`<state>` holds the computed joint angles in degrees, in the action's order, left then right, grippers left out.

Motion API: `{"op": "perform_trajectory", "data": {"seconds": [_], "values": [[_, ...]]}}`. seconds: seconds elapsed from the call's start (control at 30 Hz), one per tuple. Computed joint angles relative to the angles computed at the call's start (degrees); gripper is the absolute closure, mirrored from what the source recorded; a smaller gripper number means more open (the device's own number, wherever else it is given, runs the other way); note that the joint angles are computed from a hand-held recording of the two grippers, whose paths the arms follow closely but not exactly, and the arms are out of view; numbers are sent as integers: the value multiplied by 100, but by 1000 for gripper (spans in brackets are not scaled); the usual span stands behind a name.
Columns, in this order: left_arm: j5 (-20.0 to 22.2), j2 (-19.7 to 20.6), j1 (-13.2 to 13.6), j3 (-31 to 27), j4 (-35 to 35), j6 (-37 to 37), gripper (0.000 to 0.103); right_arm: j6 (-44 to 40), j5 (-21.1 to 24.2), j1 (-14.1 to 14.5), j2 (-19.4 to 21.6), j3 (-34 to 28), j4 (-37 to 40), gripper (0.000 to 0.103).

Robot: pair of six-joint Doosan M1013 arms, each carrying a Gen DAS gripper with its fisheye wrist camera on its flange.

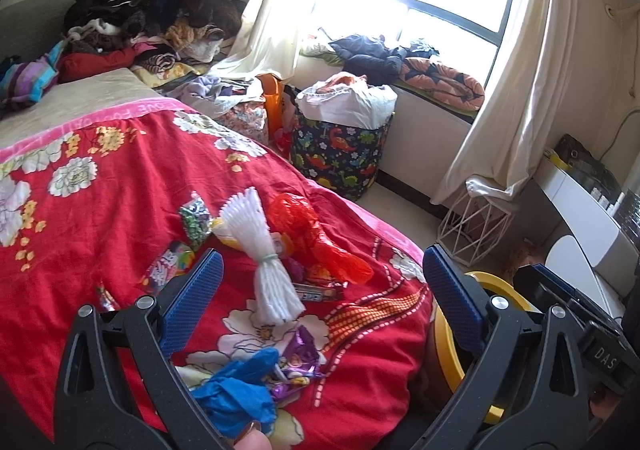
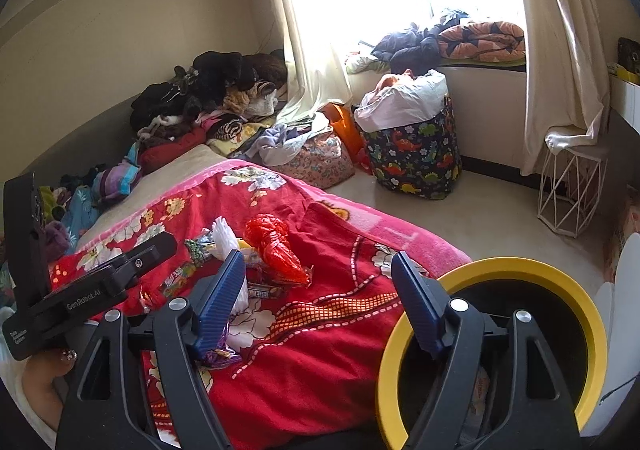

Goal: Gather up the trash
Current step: 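Move both open tools back over the bed toward the red items, then grasp the red plastic bag with the right tool while the left tool grasps the red candy tube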

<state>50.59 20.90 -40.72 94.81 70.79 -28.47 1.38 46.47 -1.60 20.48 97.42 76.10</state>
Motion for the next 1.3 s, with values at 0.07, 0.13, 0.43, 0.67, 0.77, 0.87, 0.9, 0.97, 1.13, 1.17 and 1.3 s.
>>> {"op": "perform_trajectory", "data": {"seconds": [0.07,0.13,0.43,0.67,0.77,0.87,0.9,0.97,1.13,1.17,1.3], "values": [[45,-36,20,57,-6,-68,11,-12,23,65,12,-27,-81,29],[99,-66,41,110,-25,-132,11,-51,26,120,11,-33,-130,29],[227,-197,156,336,-213,-301,11,-29,38,398,113,-171,-458,29],[130,-252,285,481,-430,-247,11,17,-22,600,261,-334,-779,29],[21,-248,379,500,-709,59,14,256,-140,689,377,-472,-1029,29],[-133,-249,483,532,-967,205,23,548,-276,785,527,-651,-1369,29],[-189,-245,520,537,-1065,288,28,633,-317,819,587,-717,-1493,29],[-275,-219,593,521,-1287,524,32,827,-374,885,687,-826,-1762,29],[-400,-109,757,447,-1912,1070,38,1190,-484,1036,908,-1053,-2273,31],[-398,-89,780,439,-1999,1129,39,1234,-487,1056,941,-1085,-2322,33],[-404,-10,871,415,-2376,1387,39,1412,-483,1140,1052,-1204,-2583,45]]}}
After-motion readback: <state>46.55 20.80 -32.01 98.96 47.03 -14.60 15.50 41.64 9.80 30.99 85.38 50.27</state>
